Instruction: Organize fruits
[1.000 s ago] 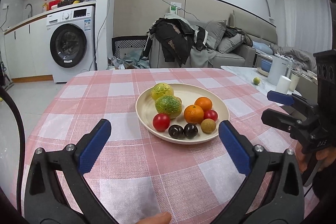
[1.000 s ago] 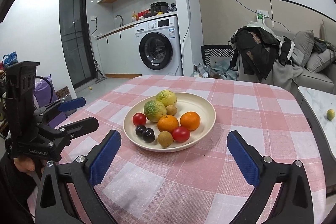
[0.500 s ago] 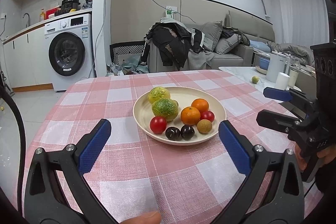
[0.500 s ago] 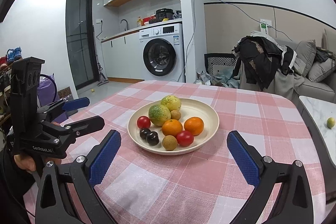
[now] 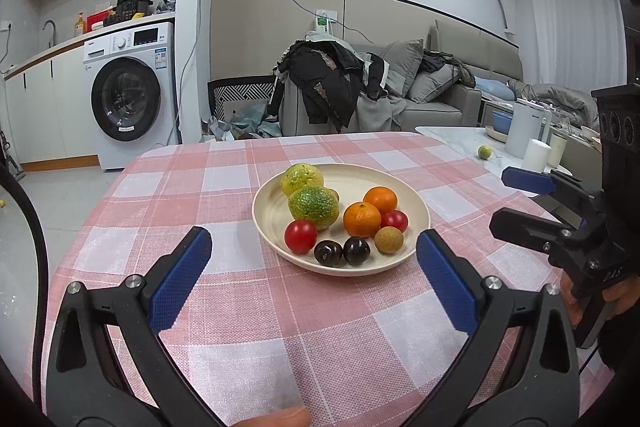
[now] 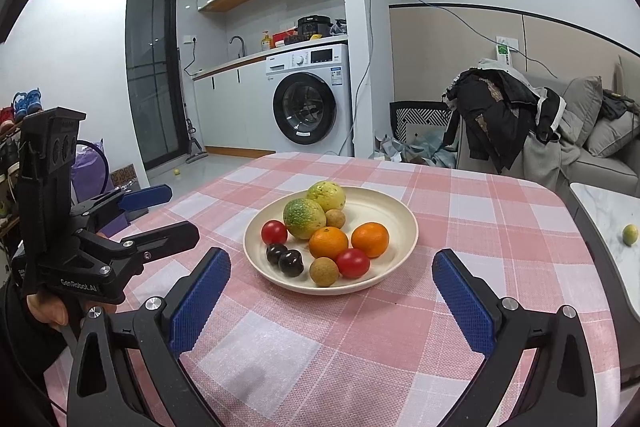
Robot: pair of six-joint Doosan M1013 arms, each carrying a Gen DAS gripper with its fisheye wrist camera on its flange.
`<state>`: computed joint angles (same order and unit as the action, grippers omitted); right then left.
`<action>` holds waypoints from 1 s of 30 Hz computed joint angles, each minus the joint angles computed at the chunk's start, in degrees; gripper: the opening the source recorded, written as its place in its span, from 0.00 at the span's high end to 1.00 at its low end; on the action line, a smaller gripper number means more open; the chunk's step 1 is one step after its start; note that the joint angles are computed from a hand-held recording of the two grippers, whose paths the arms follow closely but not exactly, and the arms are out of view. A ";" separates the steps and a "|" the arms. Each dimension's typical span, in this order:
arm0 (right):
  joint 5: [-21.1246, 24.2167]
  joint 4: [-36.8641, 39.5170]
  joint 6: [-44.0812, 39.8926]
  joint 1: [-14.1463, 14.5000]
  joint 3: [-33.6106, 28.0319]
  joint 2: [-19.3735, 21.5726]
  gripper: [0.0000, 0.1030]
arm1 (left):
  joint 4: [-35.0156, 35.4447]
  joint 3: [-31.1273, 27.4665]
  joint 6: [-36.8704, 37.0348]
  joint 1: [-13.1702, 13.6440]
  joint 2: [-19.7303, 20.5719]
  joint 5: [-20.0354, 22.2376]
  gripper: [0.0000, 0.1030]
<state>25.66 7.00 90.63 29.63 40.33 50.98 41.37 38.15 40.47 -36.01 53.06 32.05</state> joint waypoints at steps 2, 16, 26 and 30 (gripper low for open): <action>-0.06 -0.03 0.05 -0.02 0.02 -0.01 0.00 | 0.04 0.00 0.06 0.05 0.00 -0.01 0.01; -0.20 -0.16 0.42 -0.01 0.32 -0.14 0.00 | -0.33 -0.29 0.44 0.03 0.16 0.09 0.01; -0.10 -0.39 0.73 -0.03 0.26 -0.12 0.00 | -0.34 -0.27 0.39 0.06 0.13 0.08 0.01; -0.13 -0.35 0.63 -0.05 0.31 -0.14 0.00 | -0.32 -0.29 0.37 0.06 0.14 0.15 0.01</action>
